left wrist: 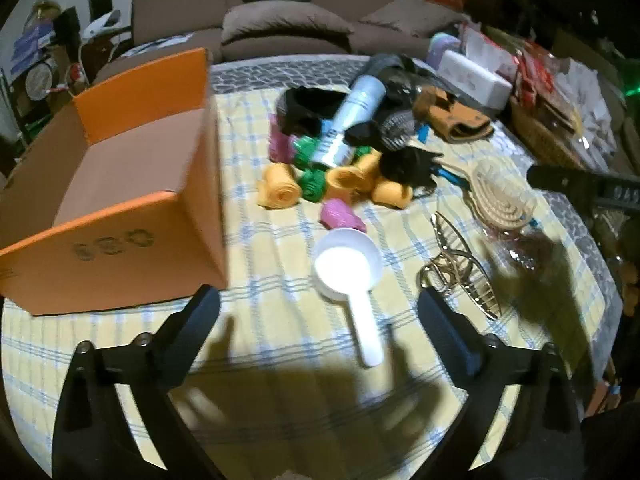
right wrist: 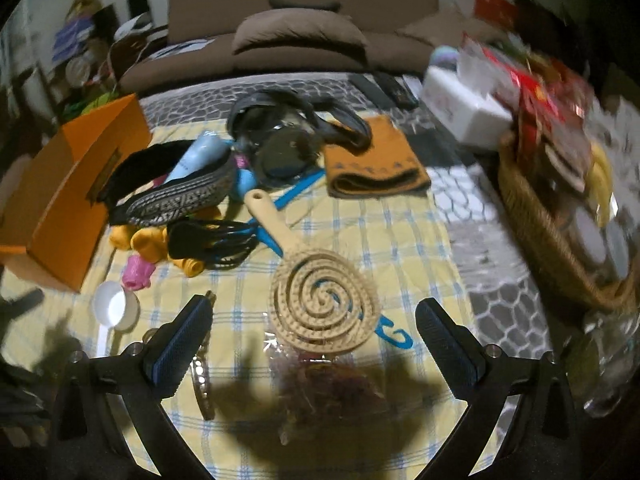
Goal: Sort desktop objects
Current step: 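Grasp the white measuring scoop with the left gripper while the right gripper grasps the rubber-band bag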
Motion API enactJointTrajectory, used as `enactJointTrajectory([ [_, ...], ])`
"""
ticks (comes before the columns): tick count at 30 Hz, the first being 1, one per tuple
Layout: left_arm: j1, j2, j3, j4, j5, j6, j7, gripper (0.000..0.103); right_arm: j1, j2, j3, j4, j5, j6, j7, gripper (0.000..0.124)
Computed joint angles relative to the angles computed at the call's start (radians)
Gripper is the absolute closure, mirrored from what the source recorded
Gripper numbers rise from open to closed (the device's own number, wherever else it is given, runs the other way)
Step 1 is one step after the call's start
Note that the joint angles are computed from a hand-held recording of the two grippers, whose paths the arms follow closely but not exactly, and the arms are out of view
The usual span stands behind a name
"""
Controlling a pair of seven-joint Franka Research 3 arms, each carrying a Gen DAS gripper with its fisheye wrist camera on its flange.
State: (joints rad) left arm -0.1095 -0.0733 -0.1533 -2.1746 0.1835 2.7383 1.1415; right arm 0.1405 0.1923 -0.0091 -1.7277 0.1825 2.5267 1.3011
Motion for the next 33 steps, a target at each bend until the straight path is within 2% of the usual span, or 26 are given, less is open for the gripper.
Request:
enactJointTrajectory([
  [3, -0.008, 0.026, -0.003, 0.012, -0.034, -0.001, 0.024, 0.010, -0.016, 0.001, 0.003, 0.007, 0.051, -0.016, -0.020, 0.021],
  [7, -0.015, 0.059, -0.011, 0.033, -0.053, -0.029, 0.054, 0.037, -0.028, 0.006, -0.006, 0.019, 0.064, -0.026, 0.005, 0.021],
  [9, -0.015, 0.064, -0.012, 0.033, -0.056, -0.036, 0.060, 0.040, -0.044, 0.012, -0.002, 0.028, 0.110, -0.035, -0.014, 0.021],
  [13, -0.012, 0.065, -0.011, 0.022, -0.106, -0.022, 0.088, 0.065, -0.064, 0.025, -0.006, 0.045, 0.161, -0.046, -0.008, 0.021],
  [19, -0.005, 0.059, -0.003, 0.009, -0.200, 0.000, 0.145, 0.091, -0.086, 0.046, -0.011, 0.078, 0.202, -0.077, 0.023, 0.021],
  [26, -0.004, 0.061, -0.004, 0.012, -0.257, 0.002, 0.188, 0.091, -0.109, 0.002, -0.012, 0.034, 0.231, -0.140, -0.014, 0.022],
  [33, -0.009, 0.050, -0.005, 0.010, -0.333, 0.005, 0.246, 0.092, -0.074, -0.008, -0.013, -0.005, 0.115, -0.200, -0.066, 0.030],
])
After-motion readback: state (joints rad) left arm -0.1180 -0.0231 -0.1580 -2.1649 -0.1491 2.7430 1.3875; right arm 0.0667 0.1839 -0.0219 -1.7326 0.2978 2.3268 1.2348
